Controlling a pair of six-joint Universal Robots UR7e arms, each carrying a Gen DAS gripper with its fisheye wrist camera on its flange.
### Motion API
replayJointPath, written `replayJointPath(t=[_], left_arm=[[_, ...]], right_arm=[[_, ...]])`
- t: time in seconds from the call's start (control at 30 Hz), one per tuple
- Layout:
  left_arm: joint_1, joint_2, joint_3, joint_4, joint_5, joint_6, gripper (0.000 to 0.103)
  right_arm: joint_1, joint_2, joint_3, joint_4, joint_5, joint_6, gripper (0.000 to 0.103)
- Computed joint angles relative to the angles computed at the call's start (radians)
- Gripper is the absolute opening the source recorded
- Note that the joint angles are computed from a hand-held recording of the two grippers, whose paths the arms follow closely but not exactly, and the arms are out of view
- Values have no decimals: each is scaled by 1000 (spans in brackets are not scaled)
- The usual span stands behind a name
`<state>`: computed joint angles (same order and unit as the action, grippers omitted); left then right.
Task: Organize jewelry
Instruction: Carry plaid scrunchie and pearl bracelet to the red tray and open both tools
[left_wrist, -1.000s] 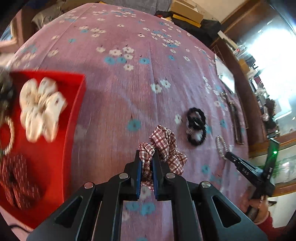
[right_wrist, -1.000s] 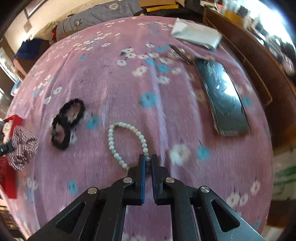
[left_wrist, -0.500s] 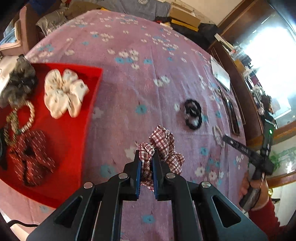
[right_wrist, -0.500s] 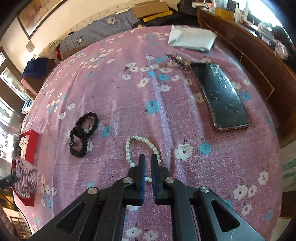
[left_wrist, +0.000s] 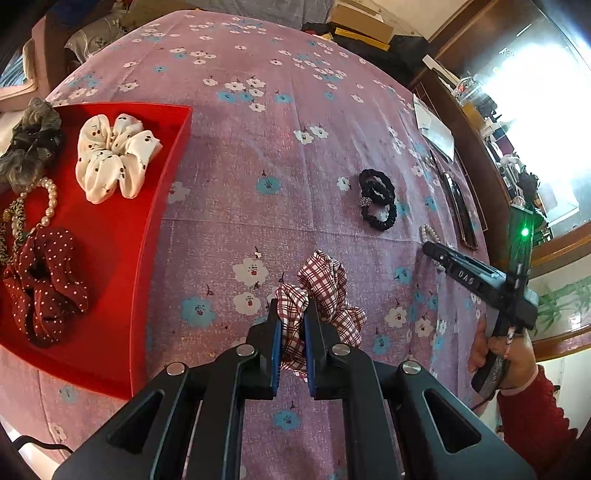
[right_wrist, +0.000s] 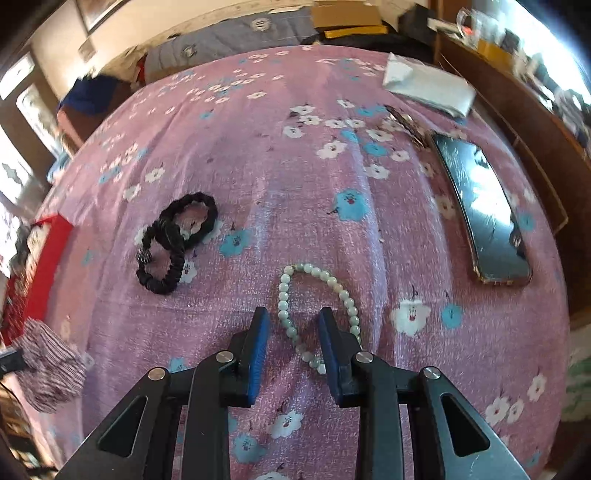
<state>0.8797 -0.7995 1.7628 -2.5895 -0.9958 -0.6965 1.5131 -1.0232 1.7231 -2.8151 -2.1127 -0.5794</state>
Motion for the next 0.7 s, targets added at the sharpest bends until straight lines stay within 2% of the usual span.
replayJointPath(t=[0.03,0.07,0.1,0.27,0.43,0.63,0.7], left_arm=[[-2,-5,2,0,1,-4,9],[-5,-9,3,2,4,-6,9],[-10,-18,7,6,13,-10,9],[-32,-64,32,14,48,-33,9],[-47,-140,52,77,85,-83,9],[-68,-250,91,176,190,-151,9],[-68,-280,109,194,227,-169,9]], right_arm=[[0,0,-1,1,-3,-7,7],[-1,-3,-5,19,5,8,6],[-10,-15,-16,65,31,53,6],[-37,-79,-18,144,146,195,6],[-32,-155,-2,170,276,271,6],[1,-182,8,169,377,329,6],[16,-189,23,159,390,334,6]])
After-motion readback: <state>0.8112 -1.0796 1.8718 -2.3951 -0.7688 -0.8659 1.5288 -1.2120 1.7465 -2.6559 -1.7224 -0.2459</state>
